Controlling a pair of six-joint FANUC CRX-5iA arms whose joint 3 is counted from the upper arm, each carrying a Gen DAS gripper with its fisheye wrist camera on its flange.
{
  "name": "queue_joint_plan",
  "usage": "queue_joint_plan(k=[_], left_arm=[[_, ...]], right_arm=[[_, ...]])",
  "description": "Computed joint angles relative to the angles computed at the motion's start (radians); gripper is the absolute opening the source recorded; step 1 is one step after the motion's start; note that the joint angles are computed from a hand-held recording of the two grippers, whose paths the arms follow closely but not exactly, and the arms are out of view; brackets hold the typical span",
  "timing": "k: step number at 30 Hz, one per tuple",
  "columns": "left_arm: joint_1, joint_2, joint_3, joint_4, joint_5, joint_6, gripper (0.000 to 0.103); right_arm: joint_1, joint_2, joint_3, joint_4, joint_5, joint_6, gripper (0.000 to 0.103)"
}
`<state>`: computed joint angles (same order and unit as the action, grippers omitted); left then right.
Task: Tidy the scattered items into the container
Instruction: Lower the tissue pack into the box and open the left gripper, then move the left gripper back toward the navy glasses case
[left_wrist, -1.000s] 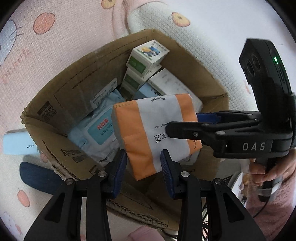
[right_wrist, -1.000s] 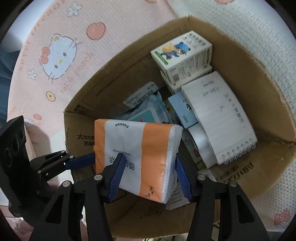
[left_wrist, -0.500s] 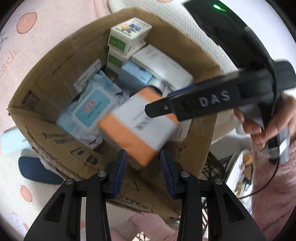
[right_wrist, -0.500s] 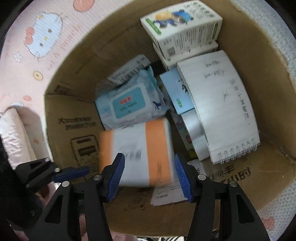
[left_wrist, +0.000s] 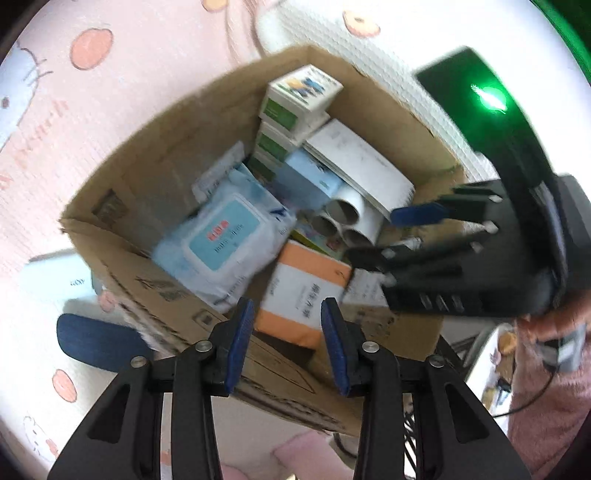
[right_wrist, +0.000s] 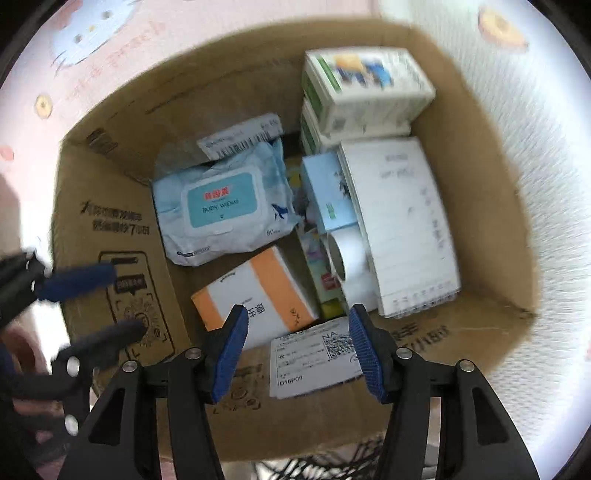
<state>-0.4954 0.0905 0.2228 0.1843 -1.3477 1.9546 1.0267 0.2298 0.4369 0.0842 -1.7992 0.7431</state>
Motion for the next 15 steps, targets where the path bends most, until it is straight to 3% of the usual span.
queue_joint_plan(k=[3,9,15], left_arm=[[0.027,-0.059,-0.094,0.060,0.098,-0.028,0.044],[0.041,-0.189,-0.266,0.115,0.317,-0.057,0.055],[0.004,-0.300,-0.351,-0.008,0.460,-0.011,0.060]], right_arm=[[0.047,-0.016,-0.011,0.068,0.023,-0.018,0.063],[0.152,-0.077,-0.108,0.258,0.103,-0.188,0.067],[0.253,-0.109,-0.178,0.404,0.139,-0.402,0.070]])
